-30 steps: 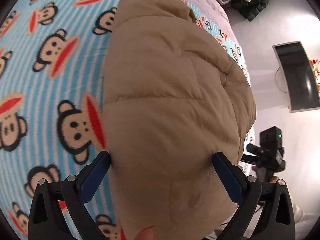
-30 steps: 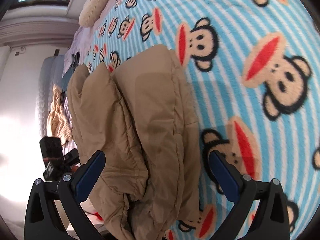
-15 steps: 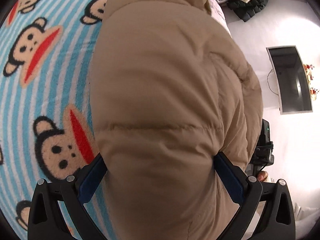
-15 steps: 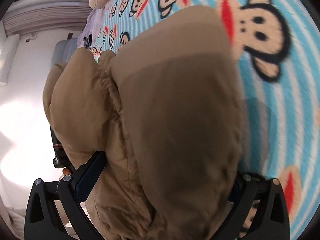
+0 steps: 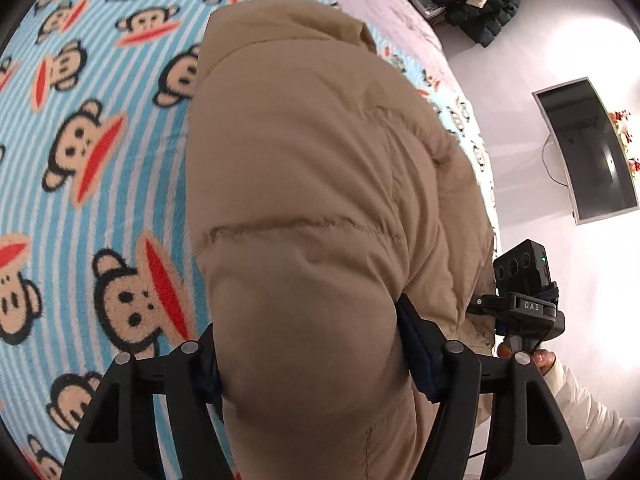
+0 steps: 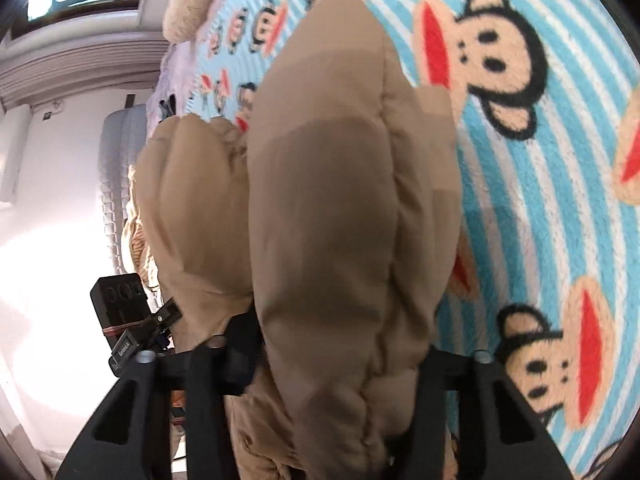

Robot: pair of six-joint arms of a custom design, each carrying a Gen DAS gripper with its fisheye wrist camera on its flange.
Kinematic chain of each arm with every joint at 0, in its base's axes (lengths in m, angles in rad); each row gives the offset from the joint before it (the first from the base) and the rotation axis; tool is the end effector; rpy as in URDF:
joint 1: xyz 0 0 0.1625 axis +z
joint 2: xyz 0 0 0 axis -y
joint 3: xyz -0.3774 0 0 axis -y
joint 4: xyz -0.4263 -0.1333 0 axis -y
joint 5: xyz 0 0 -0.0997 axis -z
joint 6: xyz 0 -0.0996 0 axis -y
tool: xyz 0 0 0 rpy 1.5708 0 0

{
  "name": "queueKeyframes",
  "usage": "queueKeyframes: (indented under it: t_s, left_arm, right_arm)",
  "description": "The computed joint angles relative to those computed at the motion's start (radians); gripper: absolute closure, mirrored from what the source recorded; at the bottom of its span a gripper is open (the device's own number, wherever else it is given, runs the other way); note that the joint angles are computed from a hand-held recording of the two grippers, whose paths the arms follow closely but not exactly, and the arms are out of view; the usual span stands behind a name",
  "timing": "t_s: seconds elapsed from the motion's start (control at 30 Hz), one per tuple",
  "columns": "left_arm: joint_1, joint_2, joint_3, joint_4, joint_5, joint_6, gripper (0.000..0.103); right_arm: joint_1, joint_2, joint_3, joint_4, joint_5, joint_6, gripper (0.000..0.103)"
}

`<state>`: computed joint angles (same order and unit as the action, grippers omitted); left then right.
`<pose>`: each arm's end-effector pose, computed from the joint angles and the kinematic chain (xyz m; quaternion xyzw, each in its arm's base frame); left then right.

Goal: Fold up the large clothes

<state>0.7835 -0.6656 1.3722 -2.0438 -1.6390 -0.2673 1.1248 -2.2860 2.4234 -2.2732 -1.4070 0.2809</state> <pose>-0.4031 -0.5802 -0.0010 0.2513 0.9603 0.1177 0.0293 0.0005 -0.3456 0.3594 0.3189 0.9027 -0.2834 0.0554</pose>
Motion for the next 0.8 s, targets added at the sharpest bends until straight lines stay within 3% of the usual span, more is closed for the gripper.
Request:
queueKeyframes:
  t_s: [0.13,0.23,0.37,0.57,0.8]
  left_arm:
    - [-0.003,0.000,-0.043,0.003,-0.008,0.015,0.032]
    - [0.015,-0.015,-0.070,0.008,-0.003,0.037,0.032]
    - [0.045,0.009,-0.168,0.039,0.022,0.084,0.032]
    - [0.132,0.096,-0.394,0.146,0.070,0.164,0.032]
    - [0.225,0.260,-0.670,0.225,0.134,0.225,0.032]
  right_arm:
    - [0.057,0.005,-0.017,-0.045,0.001,0.015,0.062]
    - [0.125,0.080,-0.057,-0.106,-0.031,0.040,0.062]
    - [0.211,0.260,-0.134,-0.242,-0.072,0.078,0.062]
    - [0.280,0.561,-0.272,-0.435,-0.108,0.102,0.062]
    - [0.290,0.822,-0.460,-0.475,-0.160,0.057,0.062]
